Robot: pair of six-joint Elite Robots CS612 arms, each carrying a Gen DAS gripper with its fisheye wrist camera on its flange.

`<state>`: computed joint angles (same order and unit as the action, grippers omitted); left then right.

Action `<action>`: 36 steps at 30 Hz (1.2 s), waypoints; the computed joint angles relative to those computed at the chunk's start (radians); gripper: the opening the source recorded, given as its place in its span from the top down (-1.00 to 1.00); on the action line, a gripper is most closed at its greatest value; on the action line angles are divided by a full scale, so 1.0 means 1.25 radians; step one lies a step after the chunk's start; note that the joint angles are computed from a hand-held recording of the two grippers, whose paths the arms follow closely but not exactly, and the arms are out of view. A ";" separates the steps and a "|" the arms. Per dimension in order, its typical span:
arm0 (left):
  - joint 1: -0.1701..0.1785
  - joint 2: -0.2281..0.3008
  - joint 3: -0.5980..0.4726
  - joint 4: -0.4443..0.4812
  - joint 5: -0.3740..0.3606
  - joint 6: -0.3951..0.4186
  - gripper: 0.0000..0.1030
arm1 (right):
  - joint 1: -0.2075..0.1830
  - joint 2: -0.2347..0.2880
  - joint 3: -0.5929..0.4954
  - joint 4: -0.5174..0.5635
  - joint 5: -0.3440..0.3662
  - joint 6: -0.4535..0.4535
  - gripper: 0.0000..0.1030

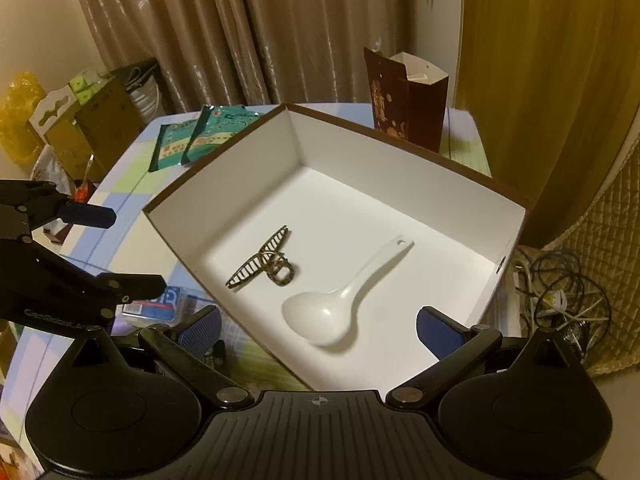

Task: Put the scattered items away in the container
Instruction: 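Move the left gripper back to the black cable and grasp it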

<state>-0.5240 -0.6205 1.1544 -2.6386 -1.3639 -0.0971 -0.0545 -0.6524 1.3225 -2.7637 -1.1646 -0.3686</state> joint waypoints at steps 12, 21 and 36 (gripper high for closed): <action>0.000 -0.043 0.075 -0.060 -0.046 0.015 -0.71 | -0.002 -0.033 0.080 -0.114 -0.005 0.059 -0.96; 0.008 -0.083 0.152 -0.144 -0.087 0.051 -0.72 | 0.003 -0.058 0.151 -0.227 -0.050 0.171 -0.96; 0.031 -0.142 0.286 -0.274 -0.105 0.079 -0.73 | 0.025 -0.088 0.265 -0.378 -0.080 0.236 -0.96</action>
